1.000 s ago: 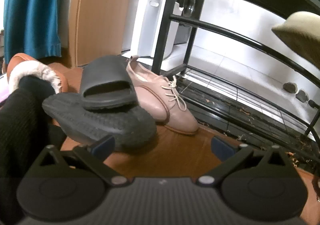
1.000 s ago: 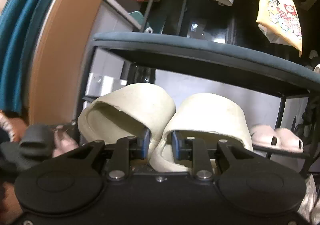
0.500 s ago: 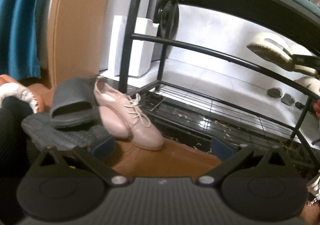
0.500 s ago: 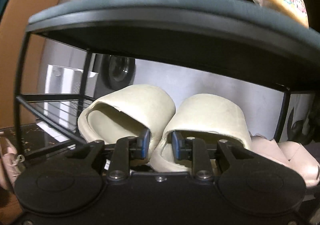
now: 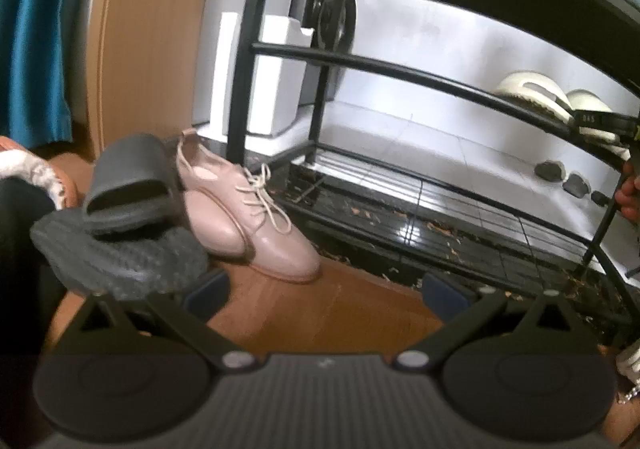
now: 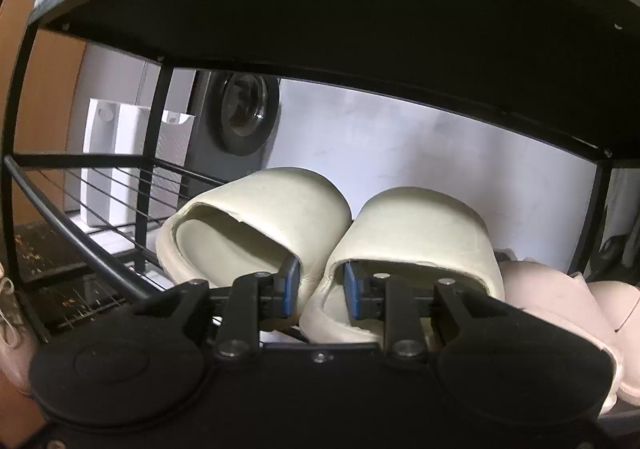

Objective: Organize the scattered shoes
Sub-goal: 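Lift both slides with the right tool and push them onto the rack shelf, then open the right tool and withdraw it from the rack shelf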

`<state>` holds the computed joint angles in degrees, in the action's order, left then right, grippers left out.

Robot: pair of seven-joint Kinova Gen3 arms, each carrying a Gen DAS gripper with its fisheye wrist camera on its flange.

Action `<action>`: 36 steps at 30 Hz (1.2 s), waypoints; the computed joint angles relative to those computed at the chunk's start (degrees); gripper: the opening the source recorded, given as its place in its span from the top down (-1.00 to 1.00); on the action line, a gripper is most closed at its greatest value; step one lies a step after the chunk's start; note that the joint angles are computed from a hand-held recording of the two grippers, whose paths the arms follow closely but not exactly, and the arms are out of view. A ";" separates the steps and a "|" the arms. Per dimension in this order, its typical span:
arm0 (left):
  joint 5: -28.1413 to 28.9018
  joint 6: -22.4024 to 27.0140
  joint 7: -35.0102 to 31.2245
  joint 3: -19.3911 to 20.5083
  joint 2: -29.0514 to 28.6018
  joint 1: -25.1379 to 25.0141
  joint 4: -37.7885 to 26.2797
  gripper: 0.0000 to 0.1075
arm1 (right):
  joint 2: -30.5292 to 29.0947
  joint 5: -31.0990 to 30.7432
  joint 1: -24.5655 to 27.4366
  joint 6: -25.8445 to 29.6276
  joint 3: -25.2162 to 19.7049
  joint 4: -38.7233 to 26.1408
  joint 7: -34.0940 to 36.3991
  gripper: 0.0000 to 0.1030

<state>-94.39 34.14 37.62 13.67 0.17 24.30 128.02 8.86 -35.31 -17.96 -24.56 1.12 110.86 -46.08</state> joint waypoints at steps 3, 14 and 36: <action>-1.46 0.74 0.87 0.43 -0.12 0.48 0.46 -0.91 | 0.42 2.10 2.05 -0.88 -1.85 0.35 -2.67 0.40; -1.27 0.86 0.74 0.45 -0.82 0.65 0.74 -0.91 | -0.77 0.12 14.83 1.88 -13.35 0.06 -8.19 -0.28; 5.34 3.51 -12.33 -0.84 -0.81 -0.57 0.09 -0.91 | -4.62 -40.79 -8.68 -31.11 -24.01 6.72 16.99 -1.00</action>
